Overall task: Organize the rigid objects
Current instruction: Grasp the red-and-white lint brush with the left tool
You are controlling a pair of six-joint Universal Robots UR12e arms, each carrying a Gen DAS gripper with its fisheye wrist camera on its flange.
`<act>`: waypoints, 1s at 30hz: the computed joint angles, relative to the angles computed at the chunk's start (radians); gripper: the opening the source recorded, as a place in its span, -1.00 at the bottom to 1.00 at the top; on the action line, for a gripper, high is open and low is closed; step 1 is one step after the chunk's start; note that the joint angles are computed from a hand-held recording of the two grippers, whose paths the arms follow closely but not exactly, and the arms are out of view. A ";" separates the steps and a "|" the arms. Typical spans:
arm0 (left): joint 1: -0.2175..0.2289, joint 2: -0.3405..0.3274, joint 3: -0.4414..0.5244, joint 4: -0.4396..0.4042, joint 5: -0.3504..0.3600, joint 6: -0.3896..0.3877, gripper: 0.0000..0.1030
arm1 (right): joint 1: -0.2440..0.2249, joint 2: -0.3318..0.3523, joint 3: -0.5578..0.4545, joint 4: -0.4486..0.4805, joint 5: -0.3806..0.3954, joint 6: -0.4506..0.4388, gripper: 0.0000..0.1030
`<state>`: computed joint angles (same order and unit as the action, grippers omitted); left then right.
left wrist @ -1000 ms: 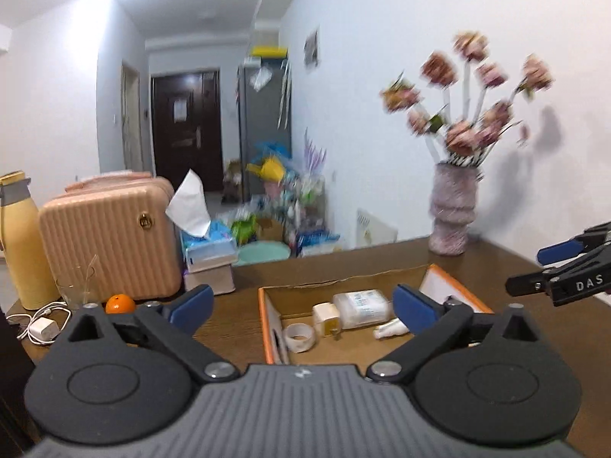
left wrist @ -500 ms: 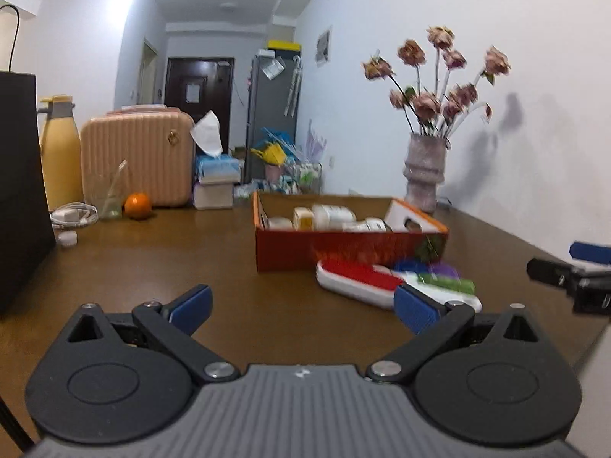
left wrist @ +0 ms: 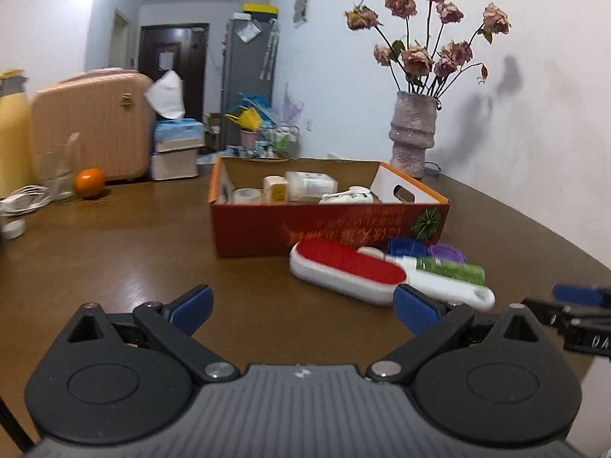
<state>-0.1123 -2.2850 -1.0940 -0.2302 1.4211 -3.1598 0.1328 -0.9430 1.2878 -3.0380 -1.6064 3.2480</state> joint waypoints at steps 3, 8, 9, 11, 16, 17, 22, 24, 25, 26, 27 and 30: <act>0.010 -0.085 0.162 -0.132 -0.076 -0.002 0.87 | -0.016 0.033 -0.063 0.084 0.041 0.063 -0.02; 0.012 -0.226 0.438 -0.385 -0.134 0.048 0.35 | -0.035 0.081 -0.135 0.149 0.081 0.152 -0.22; 0.013 -0.252 0.484 -0.411 -0.142 0.044 0.35 | -0.038 0.088 -0.147 0.158 0.087 0.159 -0.22; 0.015 -0.300 0.578 -0.479 -0.161 0.031 0.35 | -0.044 0.101 -0.165 0.173 0.115 0.173 -0.26; 0.019 -0.394 0.751 -0.591 -0.197 0.013 0.35 | -0.057 0.123 -0.198 0.211 0.173 0.222 -0.41; 0.022 -0.407 0.775 -0.613 -0.208 -0.007 0.33 | -0.058 0.126 -0.202 0.214 0.177 0.230 -0.42; 0.029 -0.387 0.723 -0.575 -0.247 -0.061 0.25 | -0.068 0.133 -0.205 0.207 0.211 0.262 -0.47; 0.030 -0.346 0.640 -0.523 -0.243 -0.075 0.22 | -0.069 0.134 -0.207 0.207 0.219 0.260 -0.49; 0.031 -0.324 0.597 -0.500 -0.243 -0.084 0.21 | -0.067 0.136 -0.210 0.208 0.211 0.258 -0.49; 0.034 -0.299 0.547 -0.470 -0.245 -0.095 0.19 | -0.067 0.137 -0.212 0.208 0.208 0.260 -0.49; 0.036 -0.273 0.495 -0.440 -0.245 -0.104 0.18 | -0.068 0.137 -0.212 0.206 0.211 0.268 -0.49; 0.038 -0.208 0.375 -0.377 -0.227 -0.112 0.16 | -0.071 0.138 -0.214 0.210 0.227 0.266 -0.49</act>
<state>-0.0742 -2.4926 -0.7194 -0.6074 1.1942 -3.2722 0.0616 -0.8046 1.0734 -2.8277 -1.3790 3.5139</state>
